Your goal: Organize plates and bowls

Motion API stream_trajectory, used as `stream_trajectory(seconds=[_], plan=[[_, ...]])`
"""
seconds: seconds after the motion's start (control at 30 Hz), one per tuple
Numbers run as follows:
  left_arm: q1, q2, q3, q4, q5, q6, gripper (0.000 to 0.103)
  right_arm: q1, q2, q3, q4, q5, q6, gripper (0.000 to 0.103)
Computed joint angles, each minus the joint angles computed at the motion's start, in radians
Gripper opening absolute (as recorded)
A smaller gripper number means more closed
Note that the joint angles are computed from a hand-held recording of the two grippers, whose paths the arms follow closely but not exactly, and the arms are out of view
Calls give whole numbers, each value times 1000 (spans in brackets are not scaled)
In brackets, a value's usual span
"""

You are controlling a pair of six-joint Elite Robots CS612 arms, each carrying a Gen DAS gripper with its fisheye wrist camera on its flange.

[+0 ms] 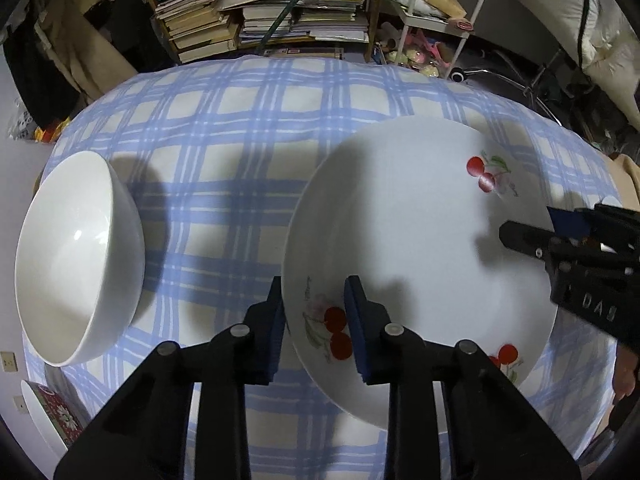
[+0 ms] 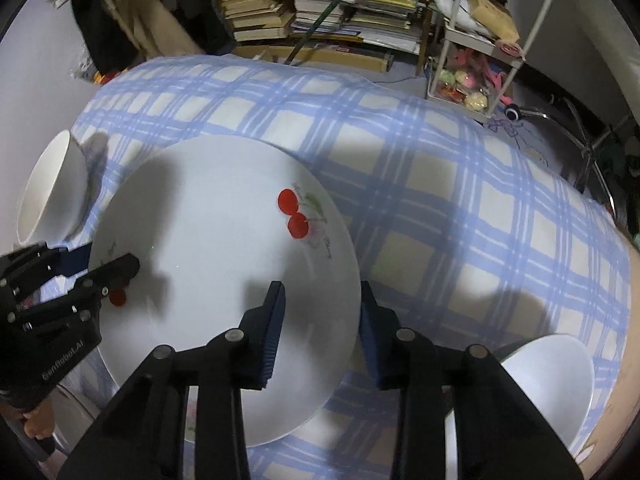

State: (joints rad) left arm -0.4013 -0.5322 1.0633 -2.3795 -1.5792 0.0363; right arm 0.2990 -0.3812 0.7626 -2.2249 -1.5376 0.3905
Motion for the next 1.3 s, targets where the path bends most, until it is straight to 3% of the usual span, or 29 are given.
stream_trajectory(seconds=[0.2,0.37,0.47,0.67,0.93,1.3], plan=[[13,-1,-7,20,-46,-52,25,-4,-14,20,-8,18,26,30],[13,-9,7,19,-49,-64,24,8,-21,25,0,-19,-3,27],[18,-17,18,16,-64,-93,23,6,-37,55,-30,-10,27,24],[19,-41,58,1,-64,-90,23,13,-63,96,-62,-15,52,20],[22,-108,156,-54,-69,-63,23,20,-125,190,-119,17,80,15],[35,-195,274,-127,-84,-76,23,47,-193,274,-184,7,85,14]])
